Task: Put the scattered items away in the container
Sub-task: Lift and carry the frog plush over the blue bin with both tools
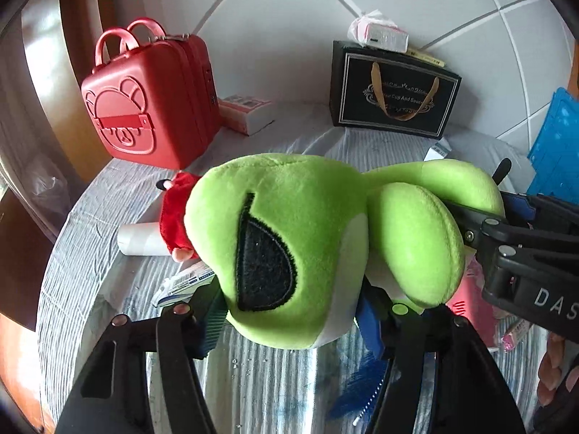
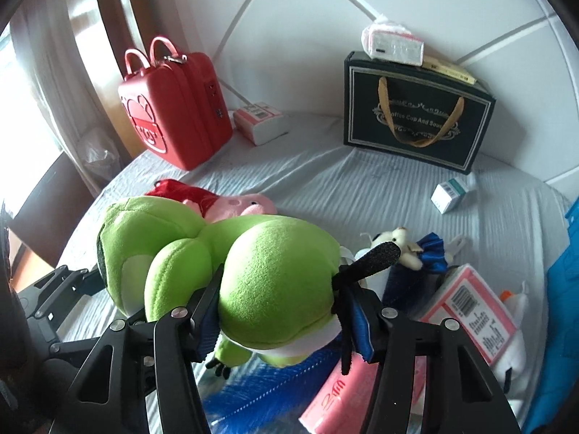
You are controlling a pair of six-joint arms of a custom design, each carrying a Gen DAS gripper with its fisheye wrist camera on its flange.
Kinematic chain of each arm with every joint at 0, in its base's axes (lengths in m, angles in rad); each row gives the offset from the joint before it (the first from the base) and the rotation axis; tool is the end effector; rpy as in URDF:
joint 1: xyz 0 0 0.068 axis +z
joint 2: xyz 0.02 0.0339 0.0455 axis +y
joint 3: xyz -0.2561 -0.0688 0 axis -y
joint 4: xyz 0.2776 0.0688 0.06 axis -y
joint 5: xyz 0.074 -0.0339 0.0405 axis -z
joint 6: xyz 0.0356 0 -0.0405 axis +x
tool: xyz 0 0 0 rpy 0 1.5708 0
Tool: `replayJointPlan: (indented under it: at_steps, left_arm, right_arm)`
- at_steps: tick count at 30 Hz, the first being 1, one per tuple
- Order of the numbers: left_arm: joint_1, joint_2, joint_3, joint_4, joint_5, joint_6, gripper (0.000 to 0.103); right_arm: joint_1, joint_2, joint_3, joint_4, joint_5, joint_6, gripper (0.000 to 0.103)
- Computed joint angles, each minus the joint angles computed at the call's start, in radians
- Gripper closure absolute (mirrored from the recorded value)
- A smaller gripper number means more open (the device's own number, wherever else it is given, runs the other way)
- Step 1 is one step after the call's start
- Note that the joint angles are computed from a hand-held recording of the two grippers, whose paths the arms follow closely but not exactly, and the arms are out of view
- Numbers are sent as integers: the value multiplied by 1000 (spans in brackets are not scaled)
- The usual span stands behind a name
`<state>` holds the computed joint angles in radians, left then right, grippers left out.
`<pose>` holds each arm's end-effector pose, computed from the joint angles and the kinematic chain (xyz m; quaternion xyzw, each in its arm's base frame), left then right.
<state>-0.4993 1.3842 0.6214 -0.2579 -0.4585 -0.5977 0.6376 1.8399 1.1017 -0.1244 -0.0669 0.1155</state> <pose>0.2446 -0.1154 0.1264 -0.1077 0.9331 0.0487 0.3397 0.3240 0.2430 0.1348 -0.2532 0.9027 0.1566 0.3107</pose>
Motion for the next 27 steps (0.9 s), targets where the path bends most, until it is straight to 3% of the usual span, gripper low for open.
replayJointPlan:
  at_steps: [4, 8, 13, 17, 21, 25, 27]
  left_arm:
    - [-132, -168, 5, -166, -132, -91, 43]
    - [-320, -247, 72, -388, -289, -283, 43]
    - [-569, -183, 239, -722, -467, -627, 43]
    - [-724, -92, 379, -934, -537, -838, 43]
    - [-827, -37, 474, -999, -591, -866, 43]
    - [-888, -5, 539, -943, -611, -793, 43]
    - [-911, 20, 577, -895, -624, -740, 43]
  right_arm:
    - [6, -204, -124, 5, 9, -10, 46]
    - [8, -435, -240, -31, 6, -35, 46]
    - [-19, -729, -354, -121, -37, -83, 46]
    - [-51, -966, -413, -243, -51, -106, 46]
    - [-78, -1173, -437, -379, -16, -91, 46]
    - [-104, -1338, -410, -555, 61, -91, 46]
    - [-169, -1402, -379, -643, 45, -121, 46]
